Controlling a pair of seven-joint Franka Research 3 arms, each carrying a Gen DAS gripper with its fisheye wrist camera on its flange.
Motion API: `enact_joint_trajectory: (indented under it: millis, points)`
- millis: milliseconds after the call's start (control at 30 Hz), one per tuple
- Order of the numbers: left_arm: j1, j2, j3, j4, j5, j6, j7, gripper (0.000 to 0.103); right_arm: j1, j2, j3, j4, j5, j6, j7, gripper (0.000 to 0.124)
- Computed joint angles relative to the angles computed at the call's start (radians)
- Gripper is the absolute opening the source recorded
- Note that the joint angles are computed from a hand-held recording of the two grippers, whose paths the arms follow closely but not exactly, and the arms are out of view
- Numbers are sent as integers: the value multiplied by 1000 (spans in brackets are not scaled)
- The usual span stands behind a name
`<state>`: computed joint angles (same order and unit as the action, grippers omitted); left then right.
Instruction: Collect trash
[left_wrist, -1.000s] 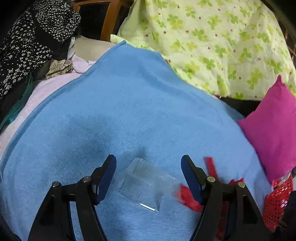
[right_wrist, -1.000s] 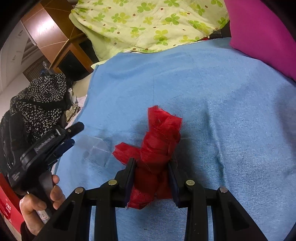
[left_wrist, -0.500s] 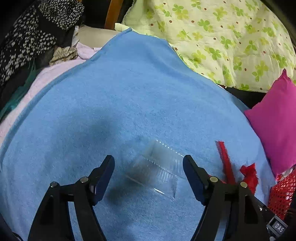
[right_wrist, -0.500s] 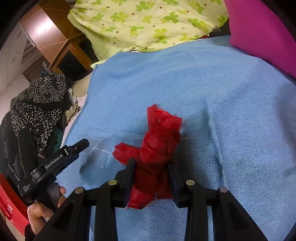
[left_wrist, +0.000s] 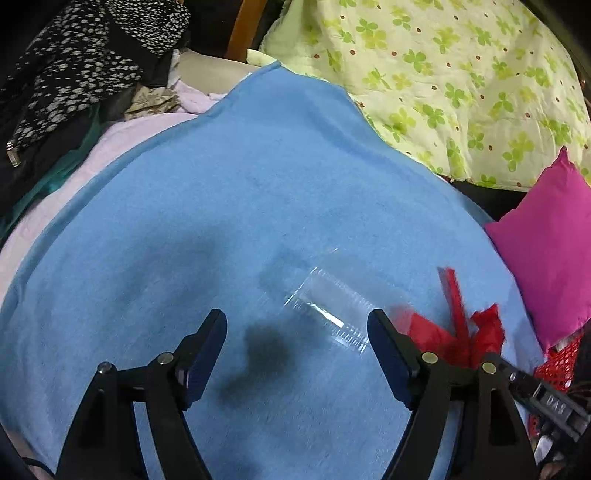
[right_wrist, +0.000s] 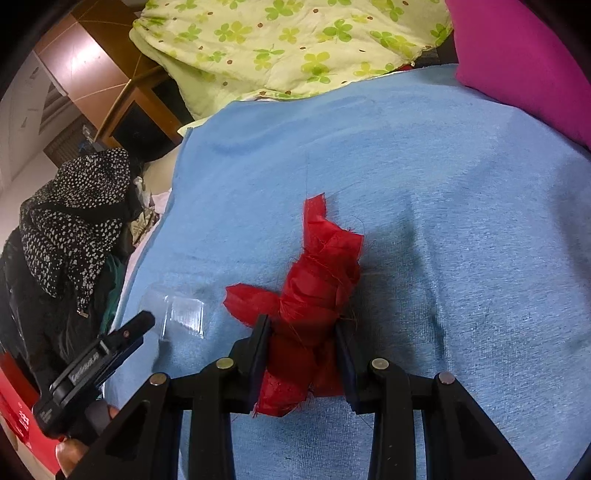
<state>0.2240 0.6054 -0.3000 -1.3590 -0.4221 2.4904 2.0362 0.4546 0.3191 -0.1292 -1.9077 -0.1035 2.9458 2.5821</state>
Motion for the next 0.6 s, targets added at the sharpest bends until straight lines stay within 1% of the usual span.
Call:
enact_joint_trajectory:
  millis: [167,300,400,467,500,533,600]
  points:
    - [14,-93,31,-143,-1,52,-50,79,-5,-3,6,-4,13,9,-7,36]
    - [49,-168,14,-261,-81,156,-23,79,3,-25,-7,-34,4,40,-4,36]
    - [49,-182,10,-282,-104,178,-5,79,15,-40,-25,-53,-11,56,13,36]
    - [59,-183,-14,-282,-143,183,42,79,24,-49,-36,-63,-24,61,31,36]
    - [71,-182,-37,-279,-177,180,89,79,26,-52,-40,-69,-30,63,39,36]
    - [74,-183,-46,-278,-198,177,124,79,27,-56,-41,-74,-35,65,45,36]
    - [58,-179,-50,-273,-212,194,179,79,32,-62,-48,-83,-52,66,61,36]
